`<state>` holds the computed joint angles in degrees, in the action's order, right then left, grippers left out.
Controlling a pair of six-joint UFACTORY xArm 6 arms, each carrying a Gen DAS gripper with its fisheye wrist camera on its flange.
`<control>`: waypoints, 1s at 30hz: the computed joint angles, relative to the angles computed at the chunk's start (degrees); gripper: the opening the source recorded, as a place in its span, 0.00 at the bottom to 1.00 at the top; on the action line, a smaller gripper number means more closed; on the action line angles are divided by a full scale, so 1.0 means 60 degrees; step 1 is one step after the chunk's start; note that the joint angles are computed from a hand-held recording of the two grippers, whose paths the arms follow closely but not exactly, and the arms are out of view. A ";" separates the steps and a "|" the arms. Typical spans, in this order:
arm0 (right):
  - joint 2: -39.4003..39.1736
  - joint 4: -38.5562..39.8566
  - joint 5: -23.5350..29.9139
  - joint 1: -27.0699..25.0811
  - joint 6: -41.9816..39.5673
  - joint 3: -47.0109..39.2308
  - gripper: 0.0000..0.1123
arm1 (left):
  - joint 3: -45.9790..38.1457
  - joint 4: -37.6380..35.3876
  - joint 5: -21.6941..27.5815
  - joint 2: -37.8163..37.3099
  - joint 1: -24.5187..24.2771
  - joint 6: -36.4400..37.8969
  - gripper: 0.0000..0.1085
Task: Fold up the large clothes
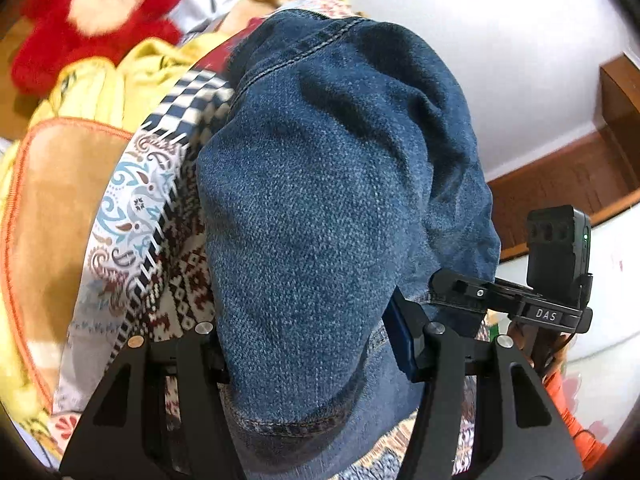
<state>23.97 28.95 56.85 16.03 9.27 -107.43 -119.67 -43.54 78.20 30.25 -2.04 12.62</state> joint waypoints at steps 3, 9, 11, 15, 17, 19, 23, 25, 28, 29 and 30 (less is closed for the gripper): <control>0.0773 0.0244 0.0257 -0.0209 -0.0023 -0.0844 0.29 | -0.1078 0.0081 0.0156 0.0958 -0.0014 -0.0242 0.53; 0.2889 0.0275 0.1396 -0.0711 -0.0089 -0.3449 0.30 | -0.3383 0.0713 0.0472 0.2757 -0.0269 -0.0716 0.56; 0.3526 0.0582 0.1690 -0.0918 -0.0088 -0.4162 0.31 | -0.3401 0.0853 0.0310 0.2837 -0.0333 -0.0650 0.61; 0.3266 0.1108 0.0998 -0.1064 -0.0869 -0.3225 0.42 | -0.1944 0.1091 -0.0588 0.2019 -0.0502 -0.0007 0.64; 0.2761 0.1099 0.0316 -0.0988 -0.1611 -0.2274 0.44 | -0.1041 0.1164 -0.0836 0.1325 -0.0538 0.0172 0.65; 0.2361 0.0858 -0.0108 -0.0884 -0.1646 -0.1663 0.45 | -0.0478 0.1398 -0.1037 0.0865 -0.0601 0.0132 0.65; 0.1656 -0.0719 -0.0410 -0.0552 -0.0993 -0.1050 0.46 | 0.0604 0.2006 -0.1620 0.0015 -0.0690 0.0282 0.65; 0.1280 -0.1476 -0.0473 -0.0397 -0.0805 -0.0752 0.48 | 0.1320 0.2374 -0.2026 -0.0523 -0.0788 0.0409 0.65; 0.0643 -0.2453 -0.0447 -0.0213 -0.0468 -0.0115 0.57 | 0.2421 0.2955 -0.2386 -0.1386 -0.0899 0.0531 0.65; 0.0340 -0.2704 -0.0508 -0.0174 -0.0391 0.0263 0.57 | 0.2709 0.3052 -0.2458 -0.1623 -0.0880 0.0599 0.65; -0.0003 -0.2976 -0.0597 -0.0108 -0.0313 0.0671 0.57 | 0.3140 0.3029 -0.2617 -0.1929 -0.0849 0.0726 0.65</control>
